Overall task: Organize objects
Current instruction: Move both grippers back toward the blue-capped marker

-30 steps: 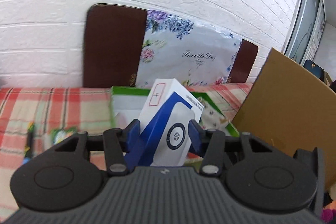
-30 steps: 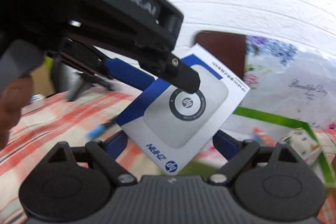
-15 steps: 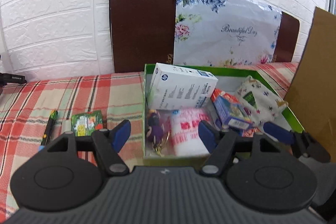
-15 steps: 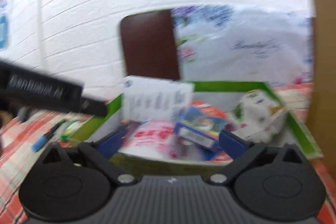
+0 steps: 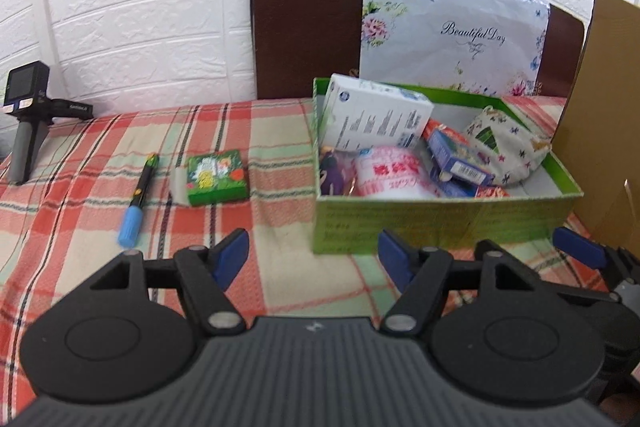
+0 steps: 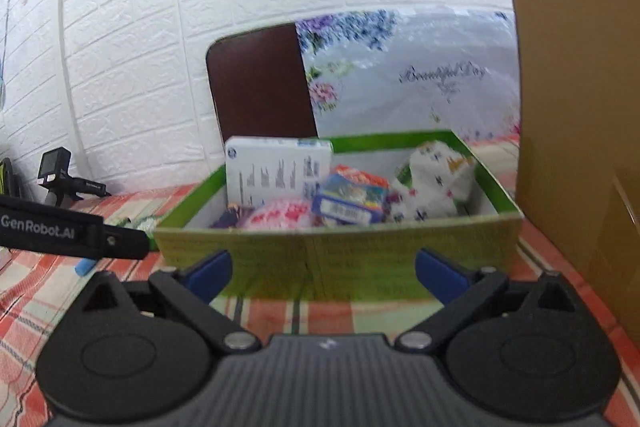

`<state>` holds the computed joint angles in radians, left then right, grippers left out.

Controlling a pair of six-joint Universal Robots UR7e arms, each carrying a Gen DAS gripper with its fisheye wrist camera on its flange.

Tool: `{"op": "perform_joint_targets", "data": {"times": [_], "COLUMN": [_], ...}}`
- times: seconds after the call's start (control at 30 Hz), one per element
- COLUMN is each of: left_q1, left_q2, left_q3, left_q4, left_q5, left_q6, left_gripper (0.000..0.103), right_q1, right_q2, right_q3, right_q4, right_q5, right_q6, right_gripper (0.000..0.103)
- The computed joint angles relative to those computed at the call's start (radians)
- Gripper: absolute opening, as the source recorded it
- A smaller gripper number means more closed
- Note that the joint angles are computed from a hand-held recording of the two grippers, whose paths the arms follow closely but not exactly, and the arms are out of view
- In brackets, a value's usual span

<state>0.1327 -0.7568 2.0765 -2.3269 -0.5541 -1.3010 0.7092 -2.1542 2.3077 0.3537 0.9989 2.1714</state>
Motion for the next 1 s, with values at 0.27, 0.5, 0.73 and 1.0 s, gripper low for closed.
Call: {"op": "perform_joint_targets", "data": {"times": [0.27,0.5,0.73,1.0], "left_q1": [-0.027,-0.029,-0.005,-0.057], "left_q2": [-0.037,-0.107,-0.216,-0.361], "left_q3": [0.031,0.092,0.168,0.358], "left_q4": [0.177,0.310,0.625,0.710], "left_q5": [-0.028,-0.025,-0.024,0.006], "left_q6": [-0.146,-0.288,-0.605,-0.930], "left_gripper": [0.073,0.074,0.075,0.091], "right_q1": [0.011,0.171,0.450,0.832], "right_q2": [-0.005,0.037,0.188,0.523], "right_q3": [-0.004,0.035,0.070,-0.037], "right_q4": [0.103,0.082,-0.024,-0.186], "right_q5": [0.059,0.173,0.385,0.623], "right_q6": [-0.016,-0.094,-0.143,0.028], "right_gripper": [0.073,0.060,0.059,0.058]}}
